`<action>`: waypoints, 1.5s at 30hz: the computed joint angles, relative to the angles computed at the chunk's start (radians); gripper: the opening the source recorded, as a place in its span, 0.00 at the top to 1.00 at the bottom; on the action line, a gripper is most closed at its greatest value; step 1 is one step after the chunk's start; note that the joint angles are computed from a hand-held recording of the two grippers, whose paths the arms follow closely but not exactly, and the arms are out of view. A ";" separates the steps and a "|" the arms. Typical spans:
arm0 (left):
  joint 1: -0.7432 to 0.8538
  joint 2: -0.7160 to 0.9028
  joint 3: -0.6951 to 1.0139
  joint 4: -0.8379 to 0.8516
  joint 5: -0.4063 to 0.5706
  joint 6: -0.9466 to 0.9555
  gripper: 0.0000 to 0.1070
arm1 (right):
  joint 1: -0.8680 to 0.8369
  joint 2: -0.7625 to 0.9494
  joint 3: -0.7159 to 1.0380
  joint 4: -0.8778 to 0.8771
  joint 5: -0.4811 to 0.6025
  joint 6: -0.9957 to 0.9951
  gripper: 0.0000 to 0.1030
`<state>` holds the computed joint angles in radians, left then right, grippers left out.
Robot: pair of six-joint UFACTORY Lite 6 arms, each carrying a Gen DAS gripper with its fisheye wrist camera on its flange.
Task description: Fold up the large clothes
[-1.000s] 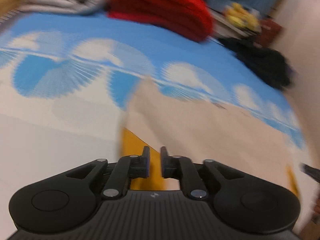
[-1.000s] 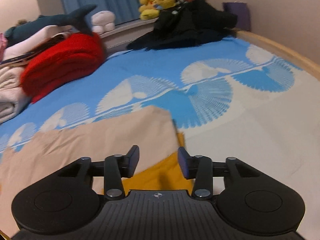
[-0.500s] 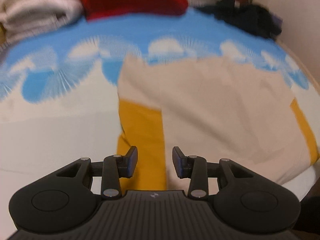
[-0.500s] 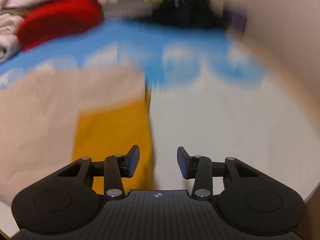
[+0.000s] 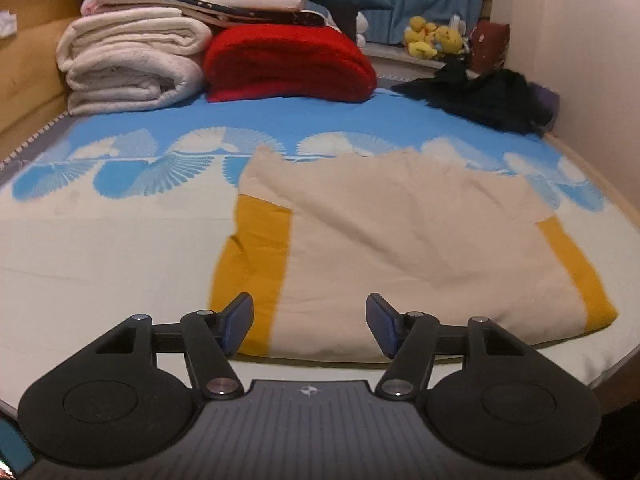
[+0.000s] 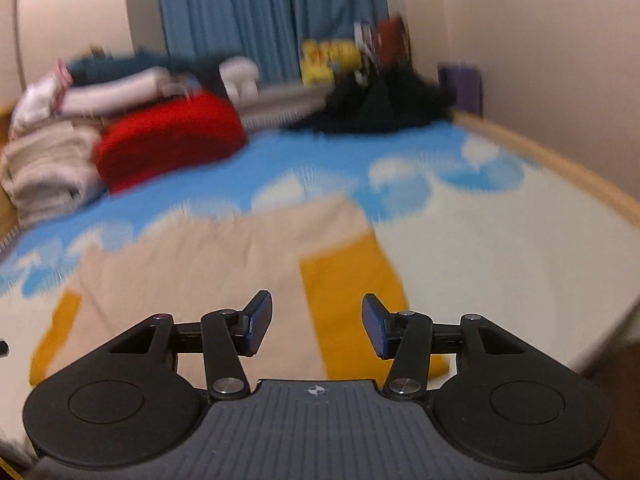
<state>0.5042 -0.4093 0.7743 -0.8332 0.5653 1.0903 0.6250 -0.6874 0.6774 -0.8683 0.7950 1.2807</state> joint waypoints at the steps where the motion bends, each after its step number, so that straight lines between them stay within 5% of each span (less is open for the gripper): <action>1: -0.015 0.002 -0.003 0.005 -0.010 0.002 0.37 | 0.081 0.015 0.007 -0.041 0.063 0.080 0.50; 9: -0.001 0.095 0.036 -0.007 0.008 0.006 0.76 | 0.150 0.134 0.038 -0.020 0.076 0.091 0.50; 14: 0.009 0.137 0.037 -0.042 0.001 0.062 0.76 | 0.141 0.150 0.045 -0.006 0.064 0.083 0.50; 28: 0.001 0.266 0.080 -0.022 -0.007 -0.054 0.74 | 0.060 0.167 0.029 0.035 -0.021 0.028 0.50; 31: 0.016 0.344 0.118 -0.034 0.033 -0.116 0.66 | 0.047 0.171 0.033 0.037 -0.035 0.026 0.50; 35: 0.054 0.480 0.188 -0.033 0.056 -0.269 0.41 | 0.035 0.174 0.033 0.051 -0.059 0.013 0.50; 45: 0.111 0.692 0.302 -0.137 0.069 -0.385 0.37 | 0.005 0.191 0.029 0.084 -0.103 -0.030 0.50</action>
<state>0.6147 0.2824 1.0767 -0.9702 0.6339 0.7052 0.6301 -0.4962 0.7067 -0.7844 0.6920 1.2504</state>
